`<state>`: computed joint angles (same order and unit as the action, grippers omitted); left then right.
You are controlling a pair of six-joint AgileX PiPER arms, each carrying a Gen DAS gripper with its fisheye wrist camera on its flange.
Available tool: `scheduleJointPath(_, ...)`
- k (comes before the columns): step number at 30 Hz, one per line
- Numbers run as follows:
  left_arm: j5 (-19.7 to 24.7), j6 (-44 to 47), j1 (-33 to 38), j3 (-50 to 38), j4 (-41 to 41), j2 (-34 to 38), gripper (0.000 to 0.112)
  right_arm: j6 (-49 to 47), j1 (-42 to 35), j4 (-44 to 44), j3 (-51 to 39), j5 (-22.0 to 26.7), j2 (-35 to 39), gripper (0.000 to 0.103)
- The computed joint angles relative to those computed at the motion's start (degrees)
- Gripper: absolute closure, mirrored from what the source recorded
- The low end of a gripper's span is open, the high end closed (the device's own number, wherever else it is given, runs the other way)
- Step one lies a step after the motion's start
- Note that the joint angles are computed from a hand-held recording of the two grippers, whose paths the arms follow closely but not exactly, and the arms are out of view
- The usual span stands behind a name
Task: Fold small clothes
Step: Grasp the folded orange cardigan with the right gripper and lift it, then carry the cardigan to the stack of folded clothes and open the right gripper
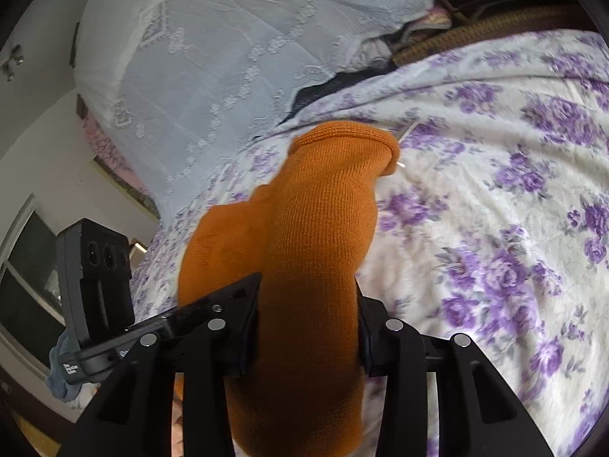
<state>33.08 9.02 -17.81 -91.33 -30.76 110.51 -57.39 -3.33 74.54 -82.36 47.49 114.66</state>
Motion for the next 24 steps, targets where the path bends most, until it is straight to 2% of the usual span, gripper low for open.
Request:
scheduleJointPath(9,-5.0,-1.6,1.8,16.6,1.1,-15.4,0.079,-1.8,2.5,0.9,3.9,5.6,-6.5,0.063)
scheduleJointPath(14,-6.1,-7.1,3.5,26.7,6.5,-27.3,0.079,-3.2,6.0,1.8,7.0,7.1,-10.4,0.063)
scheduleJointPath(20,-3.5,-12.1,7.5,35.7,12.7,-42.2,0.079,-4.4,11.5,3.5,10.5,8.0,-15.4,0.063)
scheduleJointPath(24,1.1,-12.8,12.6,39.9,15.7,-52.2,0.079,-4.4,17.1,5.1,11.9,7.7,-17.5,0.063)
